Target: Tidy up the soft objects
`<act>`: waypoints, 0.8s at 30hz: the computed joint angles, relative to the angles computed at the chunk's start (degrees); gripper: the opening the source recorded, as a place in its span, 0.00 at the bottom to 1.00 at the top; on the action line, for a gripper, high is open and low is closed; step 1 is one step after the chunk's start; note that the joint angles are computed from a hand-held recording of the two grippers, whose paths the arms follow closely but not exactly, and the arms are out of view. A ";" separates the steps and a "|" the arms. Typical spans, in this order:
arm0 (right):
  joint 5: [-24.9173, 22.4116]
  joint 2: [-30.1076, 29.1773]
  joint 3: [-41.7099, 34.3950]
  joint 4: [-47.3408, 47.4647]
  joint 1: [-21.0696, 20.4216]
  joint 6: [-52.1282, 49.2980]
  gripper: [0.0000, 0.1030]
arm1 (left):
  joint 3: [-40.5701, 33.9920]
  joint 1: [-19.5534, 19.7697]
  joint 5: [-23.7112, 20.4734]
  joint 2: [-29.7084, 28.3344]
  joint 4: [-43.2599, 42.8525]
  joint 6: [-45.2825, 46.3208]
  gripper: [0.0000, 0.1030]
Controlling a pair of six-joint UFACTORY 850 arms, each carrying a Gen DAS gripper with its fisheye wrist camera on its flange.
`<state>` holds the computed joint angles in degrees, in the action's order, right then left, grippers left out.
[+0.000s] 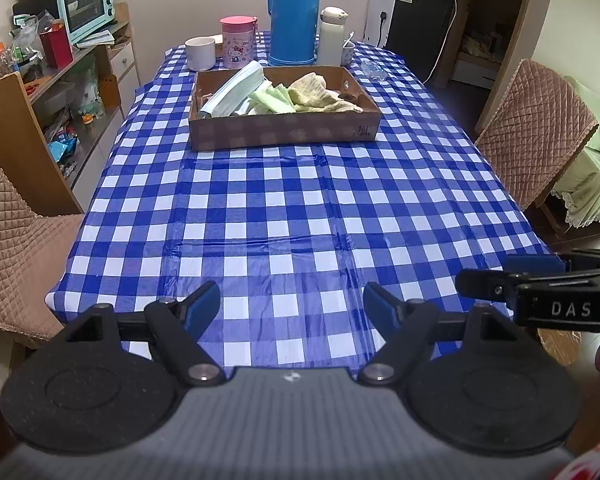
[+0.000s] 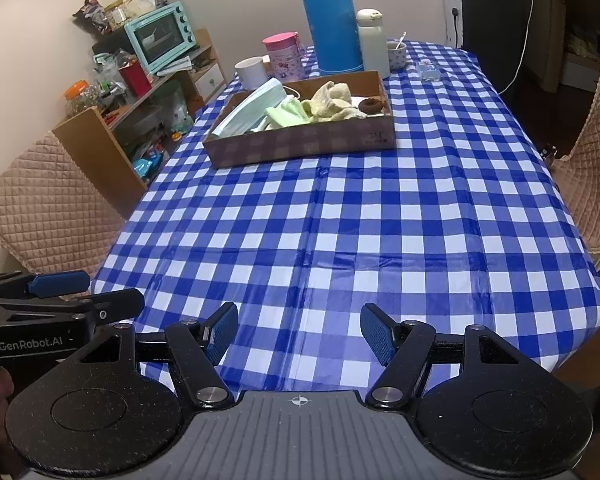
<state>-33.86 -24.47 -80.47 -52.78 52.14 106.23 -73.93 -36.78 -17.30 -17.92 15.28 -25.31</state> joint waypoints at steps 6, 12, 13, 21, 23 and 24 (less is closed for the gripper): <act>-0.41 0.01 -0.07 -0.02 0.17 0.14 0.66 | 0.27 0.15 0.43 0.31 0.38 -0.33 0.75; -0.40 -0.02 -0.10 -0.08 0.23 0.21 0.66 | 0.23 0.15 0.42 0.28 0.17 -0.10 0.75; -0.44 -0.06 -0.14 -0.02 0.23 0.20 0.66 | 0.22 0.14 0.39 0.28 0.39 -0.34 0.75; -0.52 -0.10 -0.18 0.00 0.32 0.23 0.66 | 0.06 0.02 0.37 0.13 0.12 -0.08 0.75; -0.53 -0.11 -0.19 0.11 0.31 0.11 0.66 | 0.03 0.01 0.36 0.10 0.16 -0.16 0.75; -0.59 -0.09 -0.20 0.17 0.38 0.12 0.66 | 0.07 0.02 0.37 0.12 0.12 -0.13 0.75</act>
<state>-34.45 -24.56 -80.67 -52.61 52.52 106.35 -73.86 -36.76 -16.93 -17.80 15.39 -25.44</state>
